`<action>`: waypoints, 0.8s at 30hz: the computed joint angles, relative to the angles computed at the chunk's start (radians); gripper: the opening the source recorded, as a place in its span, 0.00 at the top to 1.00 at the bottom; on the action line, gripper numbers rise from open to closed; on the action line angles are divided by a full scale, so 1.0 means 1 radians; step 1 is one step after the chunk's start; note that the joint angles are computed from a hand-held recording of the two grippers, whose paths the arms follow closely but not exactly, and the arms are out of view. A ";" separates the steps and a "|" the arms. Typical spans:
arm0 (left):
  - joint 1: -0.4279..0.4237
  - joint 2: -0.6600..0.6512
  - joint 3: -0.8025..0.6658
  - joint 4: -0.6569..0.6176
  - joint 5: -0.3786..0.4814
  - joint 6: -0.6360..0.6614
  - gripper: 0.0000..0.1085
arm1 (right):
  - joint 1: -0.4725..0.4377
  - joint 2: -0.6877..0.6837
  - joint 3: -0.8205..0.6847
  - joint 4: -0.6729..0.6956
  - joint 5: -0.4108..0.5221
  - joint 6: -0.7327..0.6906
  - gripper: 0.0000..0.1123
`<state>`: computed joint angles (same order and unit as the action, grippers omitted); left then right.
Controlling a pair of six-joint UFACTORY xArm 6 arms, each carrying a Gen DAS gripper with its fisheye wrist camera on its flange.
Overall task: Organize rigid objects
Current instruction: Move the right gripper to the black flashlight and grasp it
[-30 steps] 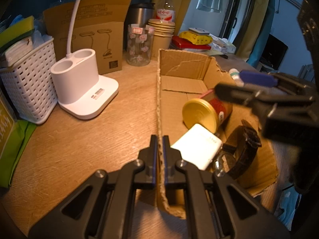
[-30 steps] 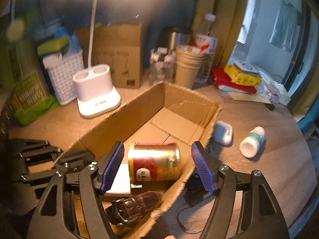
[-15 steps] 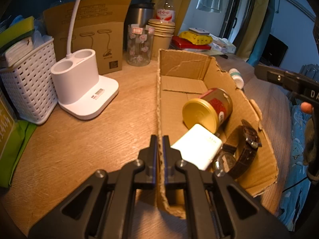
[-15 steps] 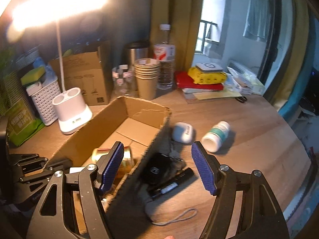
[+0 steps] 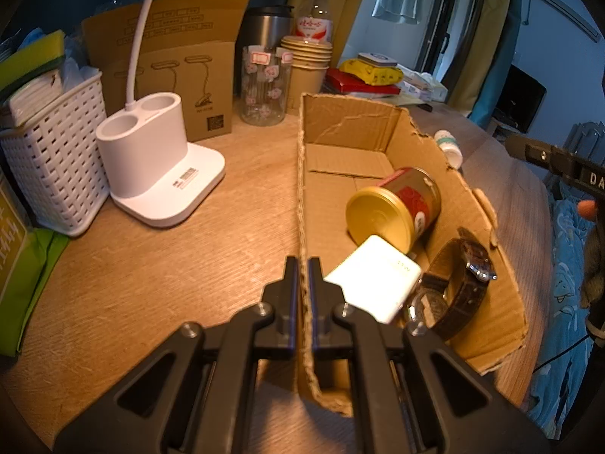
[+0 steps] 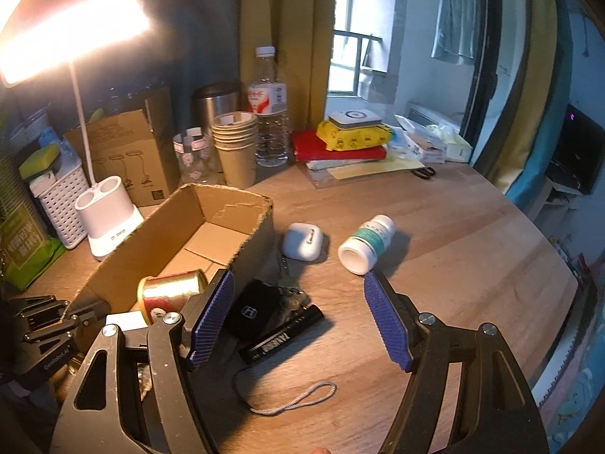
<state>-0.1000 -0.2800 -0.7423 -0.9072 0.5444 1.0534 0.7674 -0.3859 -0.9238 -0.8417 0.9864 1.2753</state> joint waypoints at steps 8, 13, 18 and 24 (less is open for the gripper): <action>0.000 0.000 0.001 -0.001 -0.001 0.001 0.96 | -0.013 -0.019 0.042 0.034 -0.009 -0.003 0.34; 0.000 -0.001 0.001 0.000 -0.001 0.000 0.96 | -0.023 0.001 0.051 0.063 -0.033 -0.007 0.34; 0.000 -0.001 0.002 -0.001 -0.001 0.001 0.96 | -0.041 0.028 0.059 0.096 -0.074 -0.010 0.34; 0.000 -0.001 0.002 -0.002 -0.001 0.002 0.96 | -0.057 0.054 0.075 0.123 -0.113 -0.009 0.34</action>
